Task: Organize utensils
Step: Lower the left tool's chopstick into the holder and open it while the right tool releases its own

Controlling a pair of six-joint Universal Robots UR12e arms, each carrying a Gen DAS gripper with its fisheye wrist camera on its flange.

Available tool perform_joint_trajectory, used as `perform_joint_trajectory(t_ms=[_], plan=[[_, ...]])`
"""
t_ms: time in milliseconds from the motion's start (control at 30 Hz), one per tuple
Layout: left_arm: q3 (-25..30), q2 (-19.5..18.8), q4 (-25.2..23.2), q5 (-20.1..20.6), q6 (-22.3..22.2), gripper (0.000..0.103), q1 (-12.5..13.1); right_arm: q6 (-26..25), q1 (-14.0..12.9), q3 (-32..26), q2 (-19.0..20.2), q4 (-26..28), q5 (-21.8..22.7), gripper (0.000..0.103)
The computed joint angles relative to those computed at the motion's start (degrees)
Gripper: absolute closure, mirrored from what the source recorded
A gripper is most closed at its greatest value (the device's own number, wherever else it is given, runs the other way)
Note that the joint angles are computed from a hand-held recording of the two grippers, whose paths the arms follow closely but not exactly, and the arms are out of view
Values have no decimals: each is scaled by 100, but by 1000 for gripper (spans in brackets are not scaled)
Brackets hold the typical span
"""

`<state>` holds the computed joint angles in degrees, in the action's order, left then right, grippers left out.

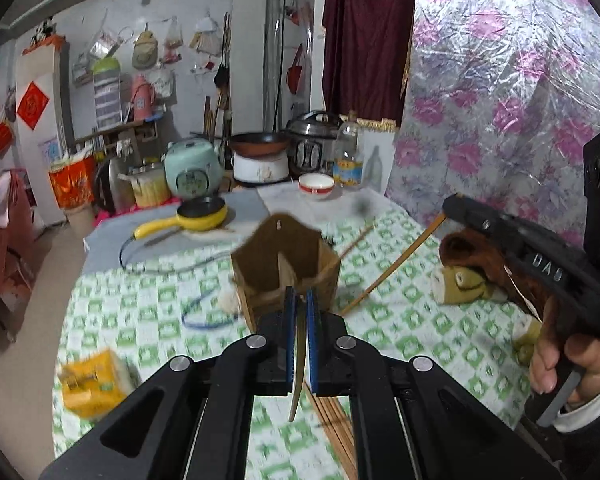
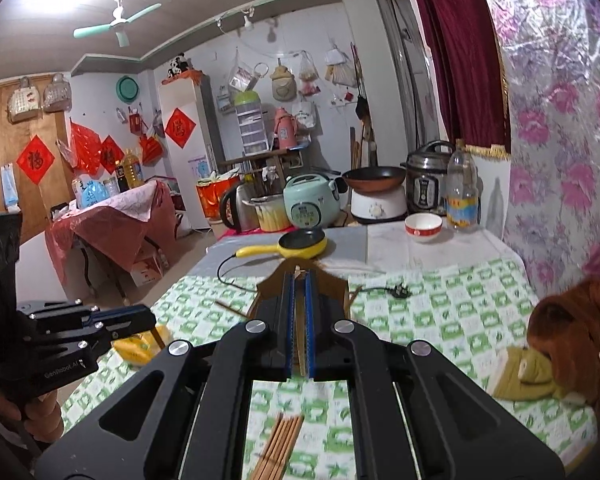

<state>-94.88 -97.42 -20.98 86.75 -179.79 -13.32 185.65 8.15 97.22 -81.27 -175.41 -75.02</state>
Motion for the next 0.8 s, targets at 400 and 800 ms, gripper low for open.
perform_joint_trajectory(t_ms=[400, 800], plan=[[1453, -835, -70, 493, 157, 97, -108, -3, 71, -644, 404, -11, -213, 97], [1815, -1419, -253, 839, -284, 97, -27, 17, 117, -1008, 878, 174, -307, 96]])
